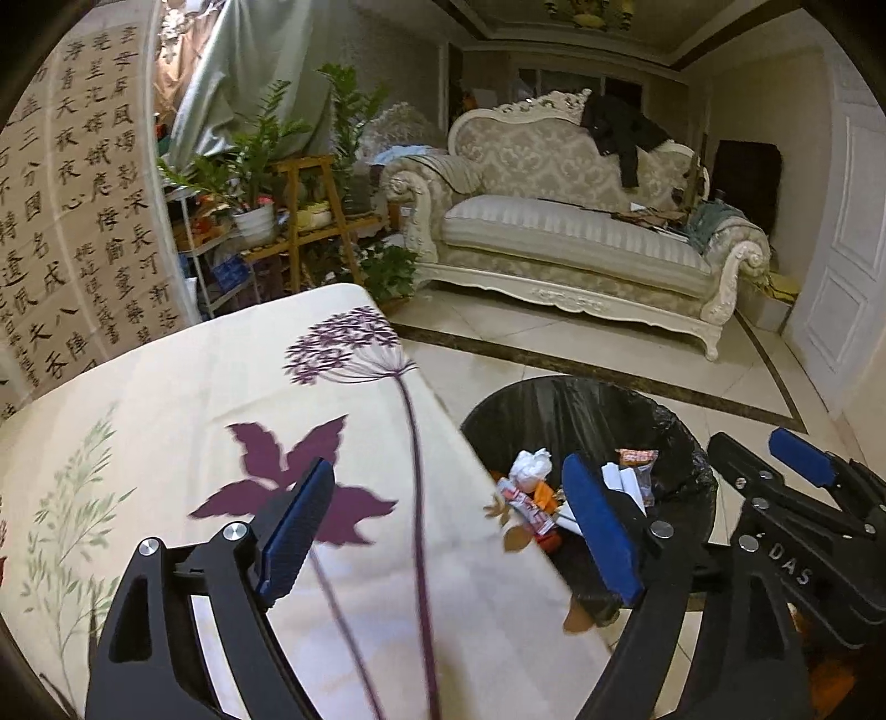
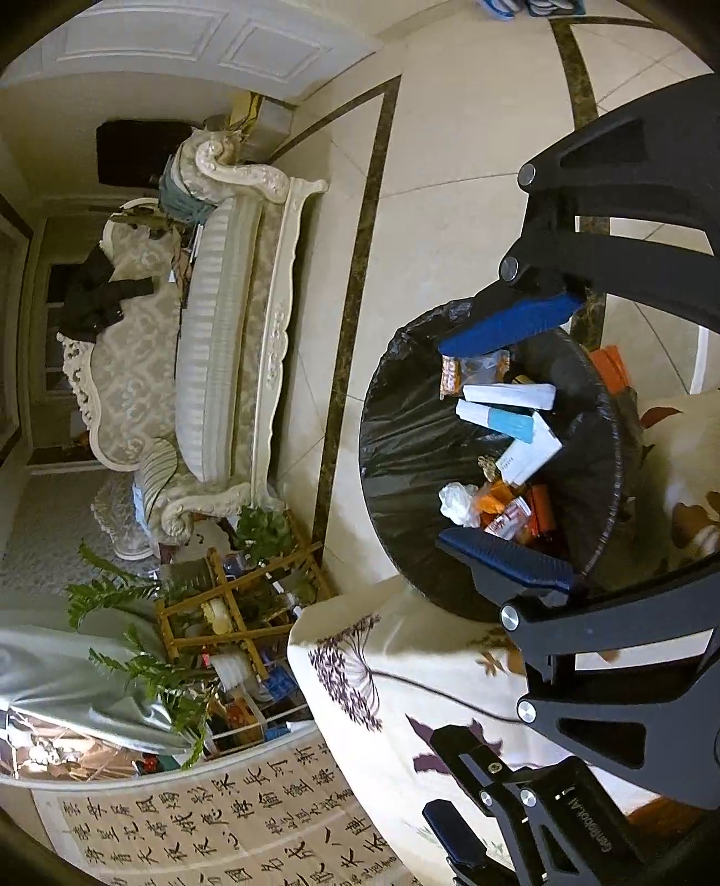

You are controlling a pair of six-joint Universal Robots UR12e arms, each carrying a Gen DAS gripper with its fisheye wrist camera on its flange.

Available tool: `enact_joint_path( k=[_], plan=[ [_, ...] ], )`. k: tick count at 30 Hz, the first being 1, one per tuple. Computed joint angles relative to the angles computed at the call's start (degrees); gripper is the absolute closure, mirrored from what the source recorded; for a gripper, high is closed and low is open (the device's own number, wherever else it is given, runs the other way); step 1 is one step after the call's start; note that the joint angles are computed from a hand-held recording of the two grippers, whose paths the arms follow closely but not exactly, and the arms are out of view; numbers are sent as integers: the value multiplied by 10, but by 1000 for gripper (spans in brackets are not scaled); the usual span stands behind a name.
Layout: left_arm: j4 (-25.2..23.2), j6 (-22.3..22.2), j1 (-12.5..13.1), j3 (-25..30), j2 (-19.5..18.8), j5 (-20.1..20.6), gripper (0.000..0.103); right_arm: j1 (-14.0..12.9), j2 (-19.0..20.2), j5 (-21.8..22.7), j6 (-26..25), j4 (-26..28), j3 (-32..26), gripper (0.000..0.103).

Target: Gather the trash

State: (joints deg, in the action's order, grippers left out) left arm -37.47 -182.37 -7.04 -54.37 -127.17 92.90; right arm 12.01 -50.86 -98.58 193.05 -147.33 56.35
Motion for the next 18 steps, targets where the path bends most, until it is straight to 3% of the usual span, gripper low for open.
enact_joint_path(
  k=[7,18],
  plan=[
    [27,-9,2,-50,32,24,19,7,-24,-4,-12,-30,35,39],
    [53,-27,6,-95,63,29,19,13,-44,-5,-17,-57,61,35]
  ],
)
